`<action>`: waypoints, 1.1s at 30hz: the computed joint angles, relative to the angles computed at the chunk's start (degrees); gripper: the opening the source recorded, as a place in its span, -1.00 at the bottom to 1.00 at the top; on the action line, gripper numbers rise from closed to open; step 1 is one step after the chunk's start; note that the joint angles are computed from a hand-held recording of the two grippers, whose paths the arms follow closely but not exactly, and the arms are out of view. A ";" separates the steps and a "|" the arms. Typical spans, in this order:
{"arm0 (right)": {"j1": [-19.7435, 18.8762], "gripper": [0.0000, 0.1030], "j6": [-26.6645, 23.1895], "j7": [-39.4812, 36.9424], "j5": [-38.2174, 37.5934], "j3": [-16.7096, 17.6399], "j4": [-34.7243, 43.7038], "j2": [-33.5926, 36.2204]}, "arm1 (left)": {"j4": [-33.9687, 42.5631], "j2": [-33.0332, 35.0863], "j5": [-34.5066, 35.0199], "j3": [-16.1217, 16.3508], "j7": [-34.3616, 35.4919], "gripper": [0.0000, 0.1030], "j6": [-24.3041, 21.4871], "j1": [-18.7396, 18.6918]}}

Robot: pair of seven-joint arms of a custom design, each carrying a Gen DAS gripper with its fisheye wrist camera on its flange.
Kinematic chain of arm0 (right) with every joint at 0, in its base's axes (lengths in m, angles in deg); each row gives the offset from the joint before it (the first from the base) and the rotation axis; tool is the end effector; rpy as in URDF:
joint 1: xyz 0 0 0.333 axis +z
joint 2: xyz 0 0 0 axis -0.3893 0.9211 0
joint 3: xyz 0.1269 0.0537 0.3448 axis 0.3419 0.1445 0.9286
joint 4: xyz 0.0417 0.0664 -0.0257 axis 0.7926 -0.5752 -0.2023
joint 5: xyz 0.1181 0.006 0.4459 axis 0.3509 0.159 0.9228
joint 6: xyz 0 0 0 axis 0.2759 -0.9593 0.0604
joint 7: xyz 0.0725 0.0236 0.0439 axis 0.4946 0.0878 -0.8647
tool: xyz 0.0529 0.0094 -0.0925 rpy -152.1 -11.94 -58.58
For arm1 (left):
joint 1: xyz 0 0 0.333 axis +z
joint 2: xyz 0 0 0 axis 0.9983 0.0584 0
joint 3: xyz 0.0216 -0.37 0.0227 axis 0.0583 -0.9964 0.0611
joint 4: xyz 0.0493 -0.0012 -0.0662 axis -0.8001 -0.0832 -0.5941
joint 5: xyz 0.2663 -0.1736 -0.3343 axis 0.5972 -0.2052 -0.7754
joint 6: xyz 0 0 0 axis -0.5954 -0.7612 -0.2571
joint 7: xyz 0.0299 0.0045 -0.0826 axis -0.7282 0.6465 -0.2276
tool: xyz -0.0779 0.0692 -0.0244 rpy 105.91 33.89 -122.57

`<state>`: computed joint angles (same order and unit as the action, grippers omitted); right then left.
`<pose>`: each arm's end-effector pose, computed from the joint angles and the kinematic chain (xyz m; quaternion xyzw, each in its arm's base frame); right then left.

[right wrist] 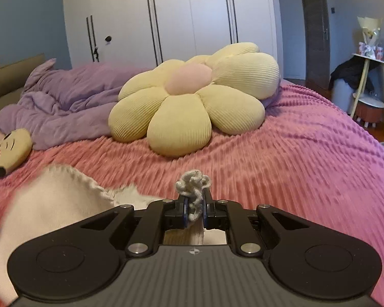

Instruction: Fold small clothes

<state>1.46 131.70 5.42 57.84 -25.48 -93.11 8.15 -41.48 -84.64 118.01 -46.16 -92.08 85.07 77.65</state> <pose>0.7155 0.3871 0.4477 -0.7219 0.4782 -0.2096 0.4542 0.5999 -0.2291 0.4642 -0.7950 0.4083 -0.3334 0.3004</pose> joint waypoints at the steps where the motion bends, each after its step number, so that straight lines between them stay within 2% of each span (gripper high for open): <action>1: 2.51 -0.61 -0.87 2.82 -0.89 -3.18 1.38 0.91 | -0.25 0.44 -1.97 0.21 1.59 -0.97 1.84 0.34; 2: 3.85 -0.53 -1.83 2.68 0.45 -4.75 2.12 1.39 | -0.89 0.92 -5.80 0.50 4.99 -0.90 5.48 0.93; 3: 3.51 -0.32 -3.15 3.16 0.50 -4.50 2.53 1.61 | -1.63 1.37 -10.95 0.47 9.82 -0.85 7.70 1.28; 4: 3.57 -0.14 -3.73 3.88 0.55 -4.74 2.18 1.45 | -2.23 1.52 -12.33 0.51 11.71 -0.76 8.16 1.15; 5: 2.16 -0.10 -3.55 3.27 0.49 -3.03 1.28 1.14 | -2.67 1.59 -11.06 0.61 11.74 -0.55 8.02 0.76; 6: 0.67 -0.09 -3.97 2.28 0.28 -1.39 0.41 0.74 | -2.85 1.80 -9.95 0.63 11.95 -0.43 7.77 0.38; 7: 0.51 -0.09 -4.87 1.99 -0.04 -1.39 -0.28 0.38 | -2.96 2.09 -9.17 0.77 11.87 -0.23 8.40 0.22; 8: -0.11 -0.09 -6.32 1.29 -0.38 -0.82 -0.62 0.22 | -3.15 2.42 -7.91 1.08 10.87 -0.10 9.86 0.16; 9: -0.29 -0.09 -7.08 0.87 -0.65 -0.70 -0.78 0.23 | -3.01 2.92 -6.70 1.39 9.44 -0.05 11.45 0.10; 11: 0.31 -0.09 -8.16 0.83 -1.32 -1.49 -0.75 0.40 | -2.24 4.10 -9.10 1.41 10.85 0.22 12.17 -0.06; 12: 0.40 -0.09 -8.88 1.00 -1.35 -1.53 -0.33 0.66 | -1.62 4.94 -12.53 1.17 14.16 0.24 12.12 0.03; 14: 3.15 -0.09 -11.06 3.24 -3.02 -4.83 1.50 1.69 | -0.64 6.33 -17.10 1.20 18.33 0.24 11.97 -0.23; 16: 4.59 -0.12 -13.02 5.12 -4.71 -6.61 3.28 2.84 | -0.10 7.20 -17.50 2.16 17.91 0.18 12.08 -1.21; 18: 4.22 -0.23 -14.14 5.20 -5.66 -5.98 4.77 3.99 | 0.85 8.13 -19.40 2.41 20.22 -0.34 10.56 -1.77; 19: 4.54 -0.45 -14.01 5.35 -6.40 -6.22 5.03 4.29 | 1.33 8.29 -20.05 2.51 21.20 -0.71 8.71 -2.25; 21: 4.64 -0.76 -12.66 3.38 -7.33 -5.92 5.12 4.66 | 1.66 8.08 -17.48 3.55 18.69 -0.76 8.00 -3.42; 22: 6.31 -0.86 -11.25 4.78 -9.24 -7.87 4.73 4.60 | 1.77 7.69 -14.67 4.09 16.59 -0.78 7.45 -4.09; 24: 10.46 -0.87 -8.26 6.76 -12.20 -12.79 4.02 4.50 | 2.49 6.84 -8.49 4.34 13.28 -0.78 4.47 -5.19; 28: 20.59 -0.88 -1.74 12.05 -14.41 -25.48 3.56 5.46 | 3.57 5.21 1.07 3.26 5.89 -0.78 0.00 -5.28; 31: 28.50 -0.88 0.12 14.60 -12.12 -35.74 4.72 8.03 | 5.30 5.71 2.40 1.87 5.97 -0.77 -5.53 -5.20; 32: 29.91 -0.88 -0.40 14.58 -11.15 -37.67 5.52 8.92 | 5.97 6.34 0.65 1.52 8.08 -0.69 -6.45 -4.97; 33: 30.09 -0.87 -1.36 14.40 -10.74 -38.00 6.21 9.30 | 6.59 6.95 -3.06 1.04 11.44 -0.64 -8.11 -4.83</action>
<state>31.55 130.34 19.82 47.09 -63.48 -86.90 17.45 -34.89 -77.68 114.95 -45.12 -80.64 76.96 72.82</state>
